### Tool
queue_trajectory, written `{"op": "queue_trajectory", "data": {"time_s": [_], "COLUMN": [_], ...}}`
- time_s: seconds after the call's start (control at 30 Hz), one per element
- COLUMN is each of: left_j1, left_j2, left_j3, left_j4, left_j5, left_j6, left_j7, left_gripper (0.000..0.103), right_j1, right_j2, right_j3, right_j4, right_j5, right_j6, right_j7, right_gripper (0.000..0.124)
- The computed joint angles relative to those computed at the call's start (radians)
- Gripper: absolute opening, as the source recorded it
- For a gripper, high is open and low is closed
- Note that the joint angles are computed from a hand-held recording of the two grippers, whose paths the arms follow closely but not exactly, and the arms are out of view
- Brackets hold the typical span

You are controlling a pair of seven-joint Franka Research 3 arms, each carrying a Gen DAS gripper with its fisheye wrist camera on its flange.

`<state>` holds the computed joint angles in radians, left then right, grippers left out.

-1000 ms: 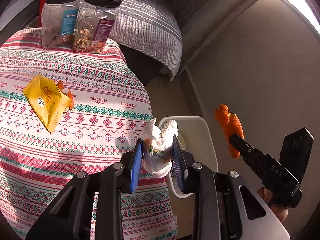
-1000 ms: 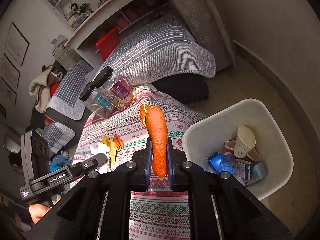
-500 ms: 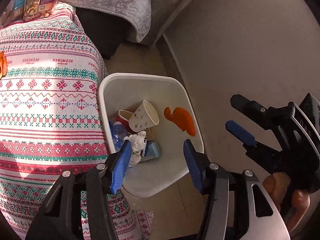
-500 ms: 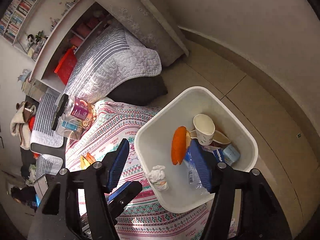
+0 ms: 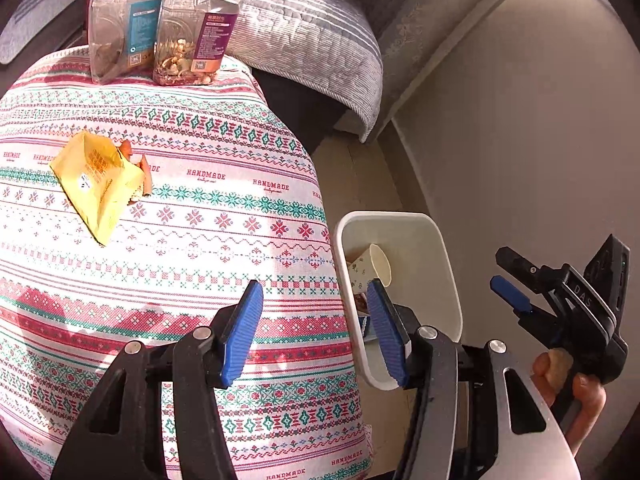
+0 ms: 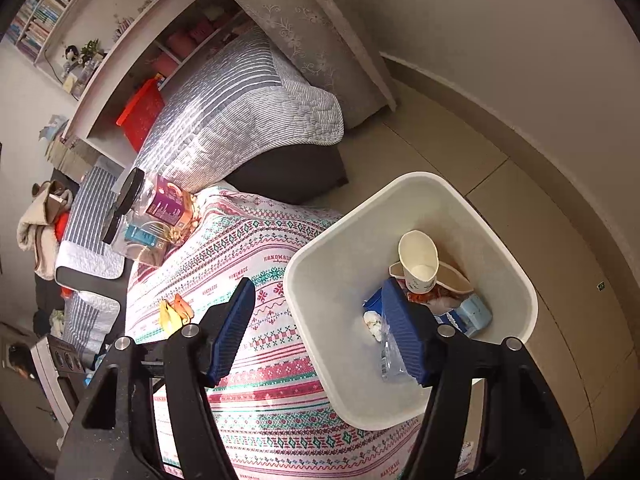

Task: Collect trash
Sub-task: 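Open both grippers over the bin, dropping the tissue and peel, then grasp the yellow snack bag with the left gripper while the right approaches the remaining peel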

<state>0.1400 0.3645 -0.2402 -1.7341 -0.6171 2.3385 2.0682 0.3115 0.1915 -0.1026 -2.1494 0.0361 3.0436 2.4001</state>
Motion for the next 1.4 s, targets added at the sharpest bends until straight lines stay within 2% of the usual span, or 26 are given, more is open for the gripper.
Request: {"op": "queue_trajectory", "data": {"time_s": [0.2,0.3,0.43,0.63,0.83,1.0,1.1,1.17,1.2,1.3,1.33,1.4], "left_j1": [0.052,0.087,0.116,0.07,0.017,0.005,0.006,0.017,0.021,0.052,0.062,0.072], "left_j2": [0.038,0.062,0.101,0.099,0.163,0.244,0.297,0.327,0.334,0.342,0.341,0.327], "left_j3": [0.061,0.068,0.066,0.058,0.047,0.048,0.059,0.054,0.052,0.031,0.026,0.033], "left_j4": [0.099,0.125,0.161,0.097,0.102,0.174,0.235,0.269,0.277,0.29,0.293,0.283], "left_j5": [0.082,0.081,0.102,0.252,0.4,0.477,0.512,0.527,0.535,0.526,0.519,0.511], "left_j6": [-0.032,-0.016,-0.022,0.133,0.22,0.229,0.206,0.188,0.188,0.19,0.185,0.191], "left_j7": [-0.104,-0.148,-0.208,-0.169,-0.149,-0.2,-0.246,-0.246,-0.241,-0.217,-0.213,-0.227], "left_gripper": [0.057,0.064,0.065,0.066,0.066,0.066,0.065,0.05,0.039,0.026,0.015,0.012], "right_j1": [0.03,0.037,0.044,0.059,0.087,0.09,0.095,0.101,0.099,0.1,0.102,0.102], "right_j2": [0.044,0.073,0.116,0.19,0.255,0.294,0.31,0.327,0.336,0.366,0.377,0.402], "right_j3": [-0.005,0.006,0.023,0.041,0.029,0.034,0.032,0.026,0.027,0.03,0.029,0.034], "right_j4": [0.076,0.123,0.186,0.291,0.396,0.465,0.493,0.519,0.533,0.576,0.593,0.628], "right_j5": [-0.048,-0.06,-0.051,-0.026,-0.038,-0.048,-0.061,-0.075,-0.075,-0.081,-0.085,-0.088], "right_j6": [-0.062,-0.095,-0.13,-0.176,-0.271,-0.335,-0.36,-0.386,-0.4,-0.439,-0.451,-0.466], "right_j7": [0.0,-0.015,-0.037,-0.073,-0.088,-0.1,-0.11,-0.106,-0.108,-0.115,-0.117,-0.127], "right_gripper": [0.065,0.066,0.066,0.068,0.07,0.07,0.072,0.073,0.073,0.073,0.073,0.073]}}
